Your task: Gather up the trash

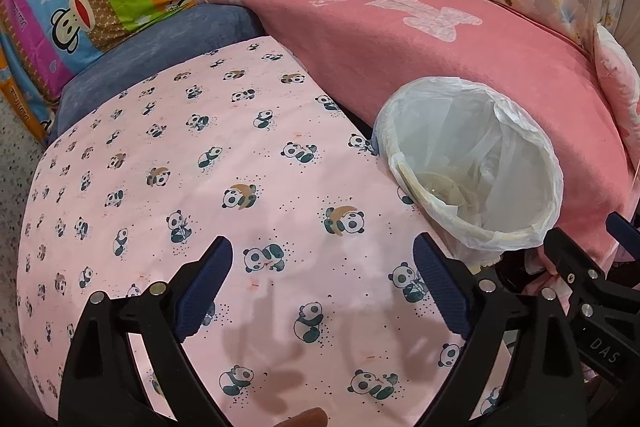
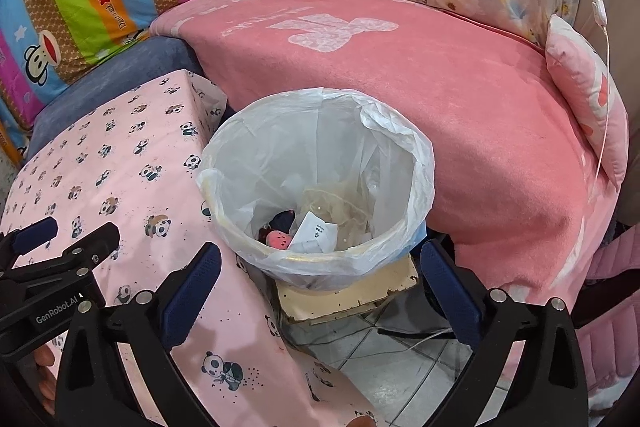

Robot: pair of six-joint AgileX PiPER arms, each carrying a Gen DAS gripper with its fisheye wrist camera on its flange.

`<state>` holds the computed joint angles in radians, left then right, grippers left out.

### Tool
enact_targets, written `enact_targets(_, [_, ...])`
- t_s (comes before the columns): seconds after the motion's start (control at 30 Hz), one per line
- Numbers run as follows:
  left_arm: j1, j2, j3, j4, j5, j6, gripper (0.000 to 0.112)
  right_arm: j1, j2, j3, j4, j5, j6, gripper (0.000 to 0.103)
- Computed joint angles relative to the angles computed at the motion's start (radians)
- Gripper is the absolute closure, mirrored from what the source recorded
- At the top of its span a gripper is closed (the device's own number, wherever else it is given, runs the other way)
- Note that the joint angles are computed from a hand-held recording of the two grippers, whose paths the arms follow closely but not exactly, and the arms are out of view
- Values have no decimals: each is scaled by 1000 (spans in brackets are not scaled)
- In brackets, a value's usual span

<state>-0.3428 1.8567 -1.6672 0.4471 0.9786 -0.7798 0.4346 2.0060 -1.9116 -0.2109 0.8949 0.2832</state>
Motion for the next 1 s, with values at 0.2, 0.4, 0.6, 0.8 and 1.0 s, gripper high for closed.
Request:
enact_targets(0.2, [-12, 13, -13, 32, 23, -24, 22, -8, 4, -3, -4, 3, -1, 7])
enact_targets(0.4, [-20, 24, -27, 47, 38, -37, 22, -7, -1, 8, -22, -8, 11, 7])
enact_targets(0.6, [-29, 28, -31, 58, 49, -49, 22, -10, 1, 1, -26, -4, 17, 7])
enact_targets(0.8, [-35, 34, -39, 60, 60, -54, 22, -10, 3, -3, -27, 0, 16, 7])
enact_targets(1.0, [-42, 35, -37, 69, 67, -61, 22, -9, 5, -6, -28, 1, 16, 7])
